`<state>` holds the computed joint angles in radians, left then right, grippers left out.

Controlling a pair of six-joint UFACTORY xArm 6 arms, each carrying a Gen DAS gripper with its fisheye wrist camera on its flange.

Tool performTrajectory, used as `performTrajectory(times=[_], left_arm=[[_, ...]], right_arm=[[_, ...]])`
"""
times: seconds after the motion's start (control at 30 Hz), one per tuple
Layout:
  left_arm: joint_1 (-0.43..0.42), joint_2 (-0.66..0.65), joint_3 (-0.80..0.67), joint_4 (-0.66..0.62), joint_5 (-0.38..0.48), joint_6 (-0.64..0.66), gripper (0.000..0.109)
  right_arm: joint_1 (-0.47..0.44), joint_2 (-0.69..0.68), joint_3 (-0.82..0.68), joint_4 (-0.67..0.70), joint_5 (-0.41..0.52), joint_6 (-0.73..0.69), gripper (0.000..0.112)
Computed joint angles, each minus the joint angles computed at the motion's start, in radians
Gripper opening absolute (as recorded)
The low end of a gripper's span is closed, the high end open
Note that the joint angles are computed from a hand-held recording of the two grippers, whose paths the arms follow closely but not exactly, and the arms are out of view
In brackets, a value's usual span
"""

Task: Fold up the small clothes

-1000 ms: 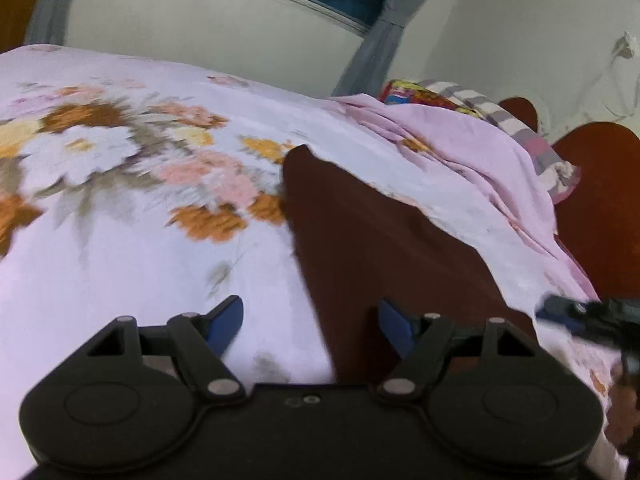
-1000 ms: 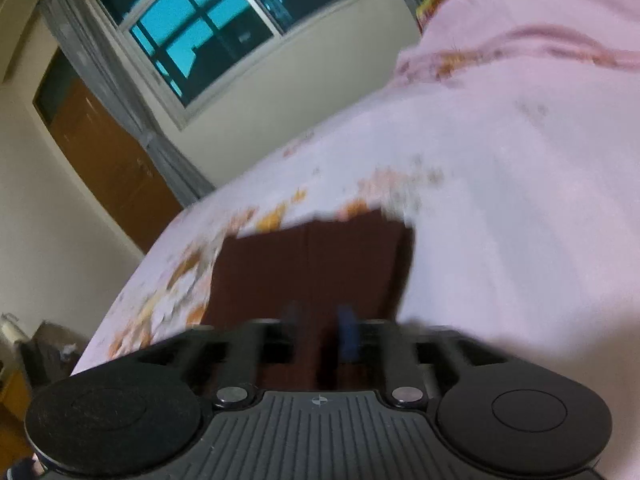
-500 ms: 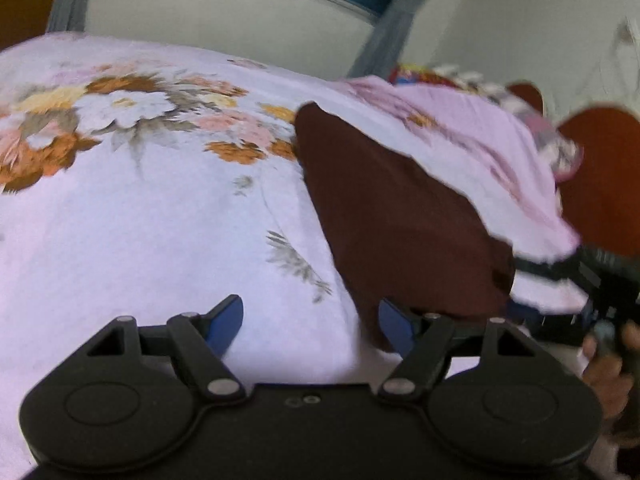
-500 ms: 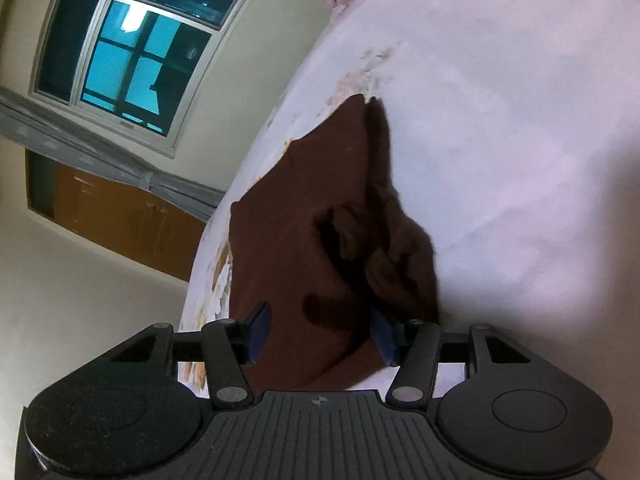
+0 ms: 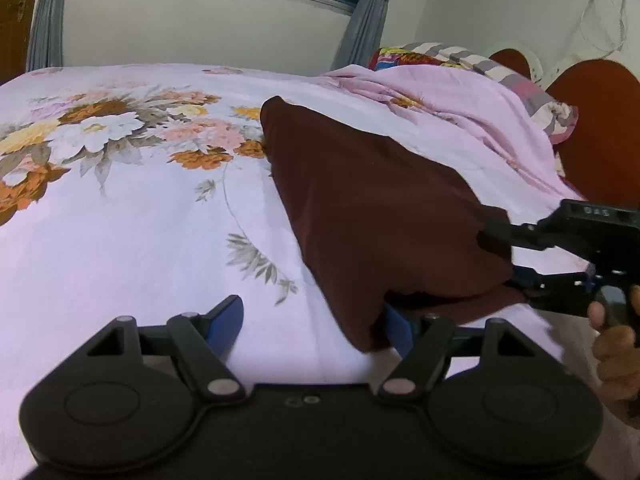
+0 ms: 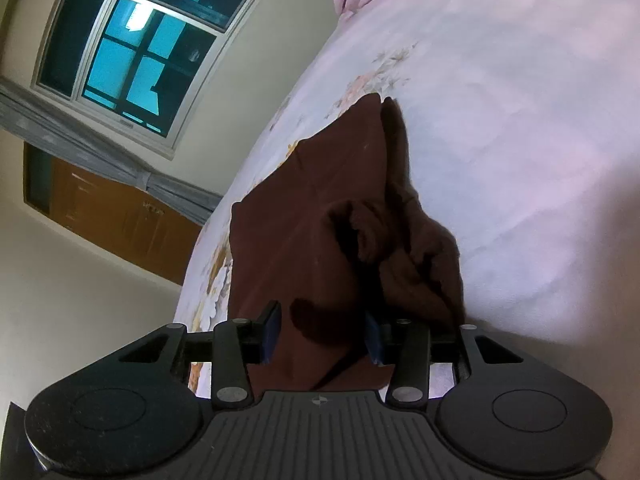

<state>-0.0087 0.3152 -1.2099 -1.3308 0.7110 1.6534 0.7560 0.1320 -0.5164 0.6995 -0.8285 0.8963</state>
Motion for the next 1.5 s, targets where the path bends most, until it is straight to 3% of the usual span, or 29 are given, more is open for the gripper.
performTrajectory(times=[0.13,0.17,0.2,0.4,0.5,0.67,0.7,0.8,0.87,1.03,1.13,1.2,1.33,1.4,1.5], left_arm=[[-0.031,0.017,-0.011,-0.03,-0.067,0.023,0.075],[-0.038,0.017,-0.008,-0.035,-0.083,0.032,0.075],[-0.045,0.015,-0.003,-0.044,-0.1,0.046,0.075],[-0.056,0.0,0.02,-0.081,-0.138,0.086,0.076],[-0.062,-0.006,0.027,-0.085,-0.151,0.096,0.076],[-0.041,-0.012,0.034,-0.121,-0.138,0.075,0.076],[-0.035,-0.013,0.036,-0.132,-0.139,0.064,0.076],[-0.027,-0.013,0.037,-0.133,-0.131,0.051,0.076],[-0.029,-0.024,0.047,-0.141,-0.14,0.066,0.076],[-0.018,-0.027,0.053,-0.146,-0.121,0.075,0.076],[-0.007,-0.04,0.069,-0.119,-0.1,0.079,0.077],[0.016,-0.052,0.083,-0.094,-0.063,0.069,0.075],[0.062,-0.063,0.102,-0.108,0.016,0.084,0.075],[0.05,-0.069,0.107,-0.114,0.008,0.084,0.075],[0.015,-0.078,0.113,-0.131,-0.024,0.085,0.075]], right_arm=[[0.014,0.009,-0.022,0.046,0.011,-0.065,0.041],[0.017,0.009,-0.028,0.055,0.015,-0.082,0.032],[0.018,0.008,-0.036,0.068,0.026,-0.109,0.014],[0.072,-0.042,-0.101,0.261,0.069,-0.44,0.014],[0.083,-0.068,-0.103,0.286,0.06,-0.509,0.014],[0.089,-0.096,-0.054,0.237,-0.011,-0.481,0.013],[0.089,-0.093,-0.043,0.246,-0.005,-0.483,0.007],[0.034,-0.053,0.017,0.173,0.113,-0.257,0.007],[0.032,-0.034,0.052,0.097,0.032,-0.174,0.007],[0.081,-0.021,0.018,0.194,-0.056,-0.263,0.006],[0.078,-0.021,-0.019,0.306,0.038,-0.375,0.005],[0.068,-0.014,-0.002,0.229,0.012,-0.303,0.005],[0.078,-0.026,-0.015,0.158,-0.082,-0.3,0.005],[0.085,-0.031,-0.056,0.187,-0.084,-0.397,0.005],[0.056,-0.026,-0.078,0.159,-0.059,-0.375,0.005]])
